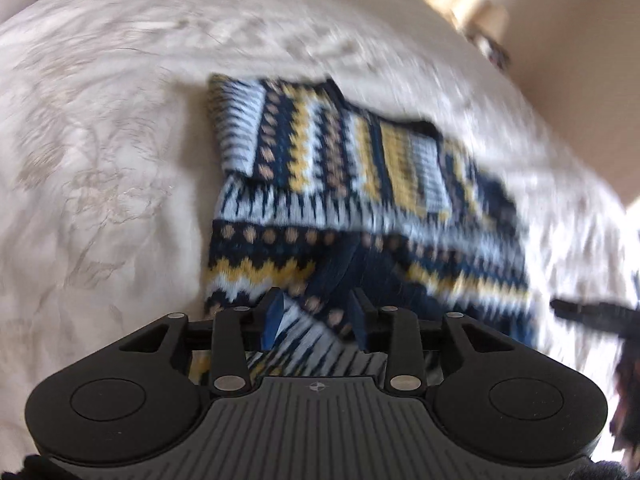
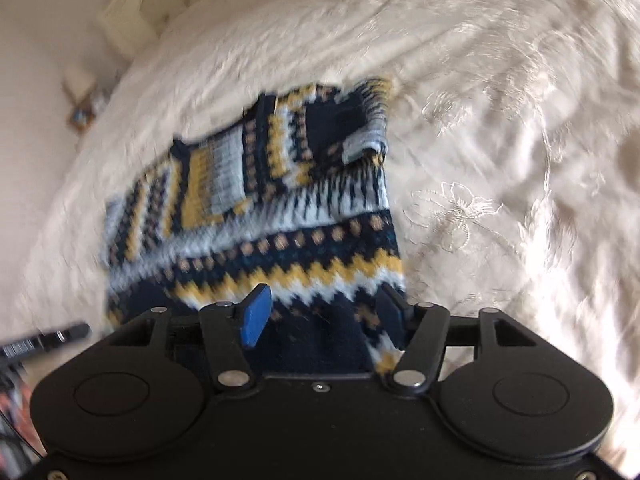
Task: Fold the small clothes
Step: 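Lift the hem with both tools and fold it toward the collar, release, then grasp the folded navy edge again with both tools and lift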
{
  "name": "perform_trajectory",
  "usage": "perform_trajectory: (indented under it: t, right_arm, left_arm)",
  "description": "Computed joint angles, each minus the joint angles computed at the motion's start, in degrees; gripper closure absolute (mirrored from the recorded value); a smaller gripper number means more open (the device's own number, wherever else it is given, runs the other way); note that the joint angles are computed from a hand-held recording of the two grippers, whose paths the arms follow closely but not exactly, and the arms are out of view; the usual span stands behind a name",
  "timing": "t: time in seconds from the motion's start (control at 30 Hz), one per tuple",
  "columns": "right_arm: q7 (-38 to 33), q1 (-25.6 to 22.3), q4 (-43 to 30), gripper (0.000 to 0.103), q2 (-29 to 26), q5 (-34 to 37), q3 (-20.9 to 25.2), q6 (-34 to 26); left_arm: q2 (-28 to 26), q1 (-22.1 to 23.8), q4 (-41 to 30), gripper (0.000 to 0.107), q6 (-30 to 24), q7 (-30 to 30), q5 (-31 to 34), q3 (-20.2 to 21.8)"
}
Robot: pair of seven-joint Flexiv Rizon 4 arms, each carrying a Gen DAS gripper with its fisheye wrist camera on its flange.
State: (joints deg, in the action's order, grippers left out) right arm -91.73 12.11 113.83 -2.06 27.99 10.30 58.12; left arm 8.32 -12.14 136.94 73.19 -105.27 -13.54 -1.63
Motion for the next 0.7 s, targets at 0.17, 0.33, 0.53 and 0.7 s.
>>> perform_trajectory:
  t: [0.17,0.33,0.53,0.7]
  right_arm:
    - [-5.6,0.0,-0.4,0.039,-0.7,-1.2,0.2,-3.6]
    - [-7.6,0.4,-0.1,0.04,-1.1,-2.1,0.5,-4.4]
    - [-7.1,0.3,-0.7,0.04,-2.5,-3.2,0.4,-5.8]
    - [-11.0,-0.8,-3.3,0.047,-3.8,-0.8,0.4,-10.8]
  left_arm:
    - [-1.2,-0.5,-1.8,0.071,-4.8,11.9,-0.4,0.8]
    - [-5.0,-0.7,-4.1,0.07,-5.0,20.4,-4.2,0.3]
    - [-9.9,0.5,-7.4,0.068,-6.8,25.8,-6.6,-0.7]
    - [-11.0,0.9,-7.2,0.063,-8.7,31.0,-15.0,-1.5]
